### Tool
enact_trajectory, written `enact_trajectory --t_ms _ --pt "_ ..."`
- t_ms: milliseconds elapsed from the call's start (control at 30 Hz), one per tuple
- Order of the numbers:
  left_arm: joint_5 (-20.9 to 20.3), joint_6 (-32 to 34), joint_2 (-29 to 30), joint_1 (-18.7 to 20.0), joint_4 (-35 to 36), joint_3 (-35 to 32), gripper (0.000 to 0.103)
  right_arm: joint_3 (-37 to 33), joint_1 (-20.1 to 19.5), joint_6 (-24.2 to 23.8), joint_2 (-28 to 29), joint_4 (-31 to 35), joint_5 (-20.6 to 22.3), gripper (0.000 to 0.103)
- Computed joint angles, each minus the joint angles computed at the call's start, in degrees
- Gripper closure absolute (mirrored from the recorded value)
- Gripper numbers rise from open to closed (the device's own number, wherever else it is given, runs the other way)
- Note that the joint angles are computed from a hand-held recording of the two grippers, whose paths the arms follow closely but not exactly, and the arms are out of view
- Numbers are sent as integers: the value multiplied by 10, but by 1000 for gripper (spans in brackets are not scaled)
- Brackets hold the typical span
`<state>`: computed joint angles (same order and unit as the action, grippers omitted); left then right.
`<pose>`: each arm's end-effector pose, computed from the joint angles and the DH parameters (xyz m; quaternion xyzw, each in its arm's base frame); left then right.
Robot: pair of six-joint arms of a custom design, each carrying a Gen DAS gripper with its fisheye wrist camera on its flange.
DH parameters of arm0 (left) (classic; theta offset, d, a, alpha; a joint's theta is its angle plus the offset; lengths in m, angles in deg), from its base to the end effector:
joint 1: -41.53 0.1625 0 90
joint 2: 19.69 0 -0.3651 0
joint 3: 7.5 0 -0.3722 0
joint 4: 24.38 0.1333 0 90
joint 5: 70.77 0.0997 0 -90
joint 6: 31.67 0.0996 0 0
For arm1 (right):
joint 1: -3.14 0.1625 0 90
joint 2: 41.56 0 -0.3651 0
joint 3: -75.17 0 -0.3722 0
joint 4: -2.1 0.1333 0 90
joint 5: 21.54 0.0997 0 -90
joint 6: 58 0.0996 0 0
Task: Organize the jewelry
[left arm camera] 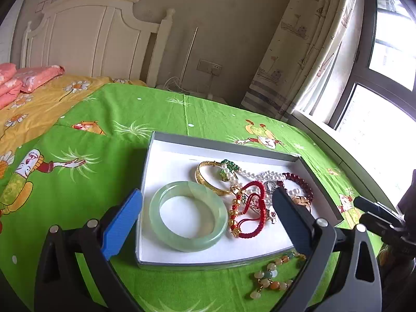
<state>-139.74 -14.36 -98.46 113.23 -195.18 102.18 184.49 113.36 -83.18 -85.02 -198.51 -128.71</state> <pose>-0.0046 -0.5523 0.3458 0.1993 0.8723 -0.4161 0.1619 0.2893 -0.4849 0.0766 0.3004 -0.8655 0.3701 0.1542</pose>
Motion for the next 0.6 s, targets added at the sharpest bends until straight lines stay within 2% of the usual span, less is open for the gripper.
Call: enact_trajectory --t_ms 133,233,300,433,600 --pt "0 -4 2 2 -1 -2 4 30 -7 4 4 -29 -11 34" --pt "1 -4 2 1 -4 0 4 37 2 -28 25 -62 -31 43" --pt "7 -7 3 0 -1 -2 4 47 4 -44 37 -82 -30 51" --pt "15 -12 5 -2 11 -6 4 56 3 -45 49 -73 -31 52" --pt "14 -12 3 -2 6 -2 4 59 10 -46 58 -77 -19 59"
